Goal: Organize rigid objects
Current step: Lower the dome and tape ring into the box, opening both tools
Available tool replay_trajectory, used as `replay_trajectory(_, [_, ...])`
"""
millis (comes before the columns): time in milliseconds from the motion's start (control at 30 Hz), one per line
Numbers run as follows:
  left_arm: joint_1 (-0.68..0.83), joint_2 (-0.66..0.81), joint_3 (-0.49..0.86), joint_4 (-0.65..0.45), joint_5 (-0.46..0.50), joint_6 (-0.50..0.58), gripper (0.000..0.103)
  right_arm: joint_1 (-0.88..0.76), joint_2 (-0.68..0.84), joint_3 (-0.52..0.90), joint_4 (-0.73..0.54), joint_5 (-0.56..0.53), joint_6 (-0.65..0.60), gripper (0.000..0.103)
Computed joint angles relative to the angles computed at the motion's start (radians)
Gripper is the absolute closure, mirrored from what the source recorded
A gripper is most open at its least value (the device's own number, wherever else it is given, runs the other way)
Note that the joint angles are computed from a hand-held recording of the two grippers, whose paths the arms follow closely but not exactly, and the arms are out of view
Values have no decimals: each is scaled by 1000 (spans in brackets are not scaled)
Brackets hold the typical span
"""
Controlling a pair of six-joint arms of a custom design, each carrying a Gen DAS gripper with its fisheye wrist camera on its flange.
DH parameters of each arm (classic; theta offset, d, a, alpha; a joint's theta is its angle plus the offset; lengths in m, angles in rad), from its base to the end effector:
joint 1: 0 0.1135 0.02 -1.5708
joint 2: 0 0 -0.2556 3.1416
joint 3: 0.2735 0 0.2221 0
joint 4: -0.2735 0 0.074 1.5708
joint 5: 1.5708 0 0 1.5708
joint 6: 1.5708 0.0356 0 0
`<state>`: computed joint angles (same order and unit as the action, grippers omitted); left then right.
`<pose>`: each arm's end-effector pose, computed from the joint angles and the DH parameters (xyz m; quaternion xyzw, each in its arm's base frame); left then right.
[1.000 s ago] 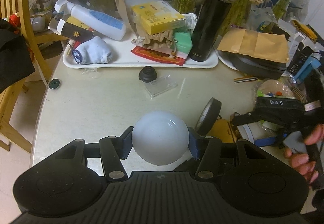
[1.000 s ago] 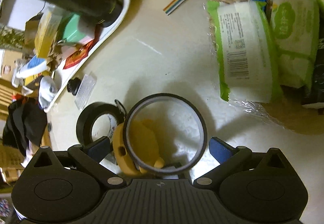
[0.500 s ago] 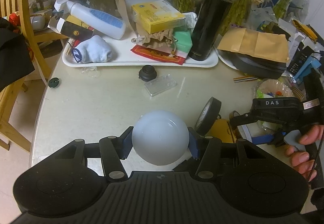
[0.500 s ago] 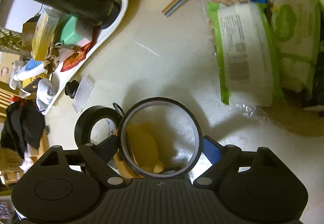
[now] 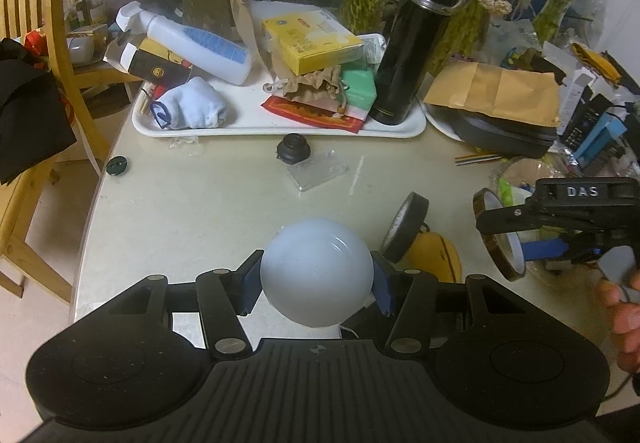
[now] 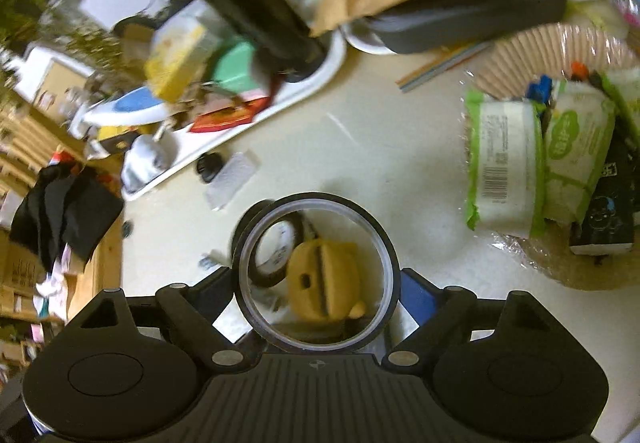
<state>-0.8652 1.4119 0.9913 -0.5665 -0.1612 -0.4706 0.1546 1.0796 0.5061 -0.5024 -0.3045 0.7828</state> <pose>0.1726 -0.1938 0.2423 0.1644 0.9406 -0.1171 0.2729 0.1593 0.0356 0.1782 0.2608 0.9229 0.2405 0.1496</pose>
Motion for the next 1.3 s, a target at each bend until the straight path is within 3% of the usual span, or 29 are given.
replay_trajectory(367, [-105, -116, -84, -66, -57, -75, 50, 332, -198, 41, -176, 201, 152, 14])
replay_trajectory(533, [-156, -179, -132, -92, -54, -136, 50, 581, -294, 57, -276, 353, 306, 14])
replay_trajectory(800, [-254, -238, -165, -140, -83, -229, 50, 1029, -309, 45, -356, 566, 615, 14])
replay_trajectory(1000, [-298, -269, -201, -162, -77, -267, 50, 1190, -244, 18, -324, 580, 732, 14])
replay_trajectory(1300, [-306, -275, -248, -158, -29, -272, 50, 1181, -146, 57, -299, 539, 631, 14])
